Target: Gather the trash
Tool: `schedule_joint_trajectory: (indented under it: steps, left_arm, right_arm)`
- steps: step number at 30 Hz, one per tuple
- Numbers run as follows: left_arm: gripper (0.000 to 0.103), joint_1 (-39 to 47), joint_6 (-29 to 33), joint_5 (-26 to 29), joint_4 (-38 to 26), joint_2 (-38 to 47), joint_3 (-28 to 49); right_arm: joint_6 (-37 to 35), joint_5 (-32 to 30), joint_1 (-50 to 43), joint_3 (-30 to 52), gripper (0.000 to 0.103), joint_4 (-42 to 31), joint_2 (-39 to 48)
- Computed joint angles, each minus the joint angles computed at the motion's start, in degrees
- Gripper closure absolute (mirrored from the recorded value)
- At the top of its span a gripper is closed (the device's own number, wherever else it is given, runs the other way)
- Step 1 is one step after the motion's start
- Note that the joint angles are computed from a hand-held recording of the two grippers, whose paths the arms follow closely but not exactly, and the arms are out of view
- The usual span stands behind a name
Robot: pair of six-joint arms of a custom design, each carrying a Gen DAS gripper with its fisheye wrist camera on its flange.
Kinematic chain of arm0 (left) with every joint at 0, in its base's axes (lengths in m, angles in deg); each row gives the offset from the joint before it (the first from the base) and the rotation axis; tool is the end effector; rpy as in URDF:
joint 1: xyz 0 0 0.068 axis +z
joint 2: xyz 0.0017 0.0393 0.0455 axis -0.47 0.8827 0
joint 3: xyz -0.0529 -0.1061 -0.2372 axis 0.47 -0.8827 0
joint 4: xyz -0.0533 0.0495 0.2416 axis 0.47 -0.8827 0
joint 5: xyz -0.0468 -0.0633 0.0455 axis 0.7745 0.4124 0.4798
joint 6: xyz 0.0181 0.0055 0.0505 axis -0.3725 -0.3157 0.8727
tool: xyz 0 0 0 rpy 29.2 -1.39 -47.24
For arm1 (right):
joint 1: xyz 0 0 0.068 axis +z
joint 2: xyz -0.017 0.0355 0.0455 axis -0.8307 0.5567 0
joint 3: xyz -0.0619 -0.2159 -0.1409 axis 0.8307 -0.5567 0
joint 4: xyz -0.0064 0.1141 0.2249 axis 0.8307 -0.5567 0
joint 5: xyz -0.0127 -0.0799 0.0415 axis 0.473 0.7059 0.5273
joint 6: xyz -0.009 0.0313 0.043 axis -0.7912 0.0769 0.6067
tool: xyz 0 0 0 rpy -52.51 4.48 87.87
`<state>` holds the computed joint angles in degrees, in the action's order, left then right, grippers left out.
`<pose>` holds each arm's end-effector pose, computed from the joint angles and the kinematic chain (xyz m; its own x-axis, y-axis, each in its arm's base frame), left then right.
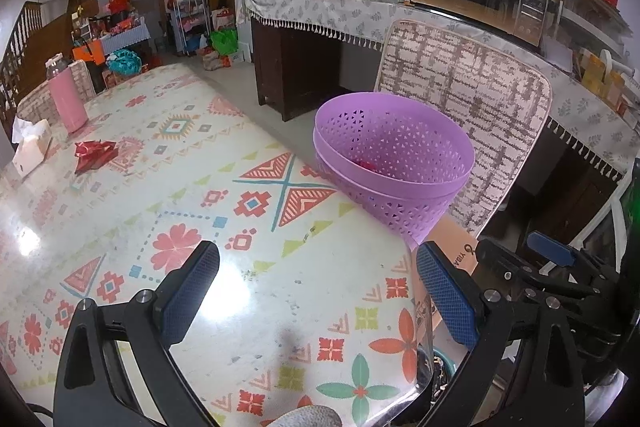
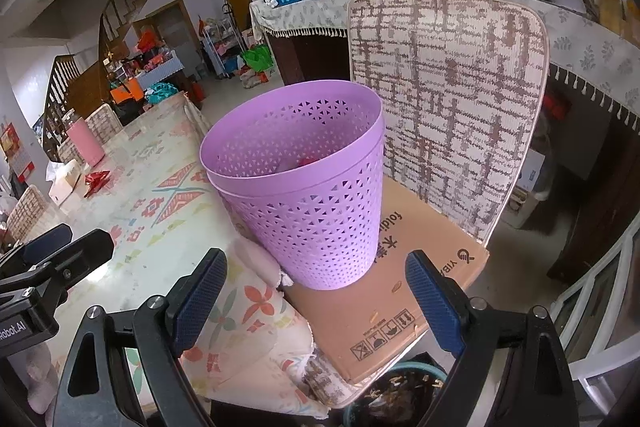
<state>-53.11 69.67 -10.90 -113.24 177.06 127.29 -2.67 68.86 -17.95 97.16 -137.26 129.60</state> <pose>0.3198 -0.1462 0.4530 -0.6717 0.1848 -0.7174 0.2893 0.9569 -0.0243 0.2580 0.1844 0.4300 -0.6577 0.2947 -0.6932 0.1624 0.9541 0.2516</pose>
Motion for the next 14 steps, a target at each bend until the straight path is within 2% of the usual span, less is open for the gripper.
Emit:
schedule_joint_trajectory:
  steps: [10, 14]
  left_arm:
    - [0.005, -0.2, -0.1, 1.3, -2.7, 4.3, 6.8]
    - [0.005, 0.3, -0.3, 3.6, -4.7, 5.9, 10.3]
  right_arm:
    - [0.5, -1.0, -1.6, 0.2, 0.009, -1.1, 0.4]
    - [1.3, -0.8, -2.0, 2.0, 0.009, -2.9, 1.0]
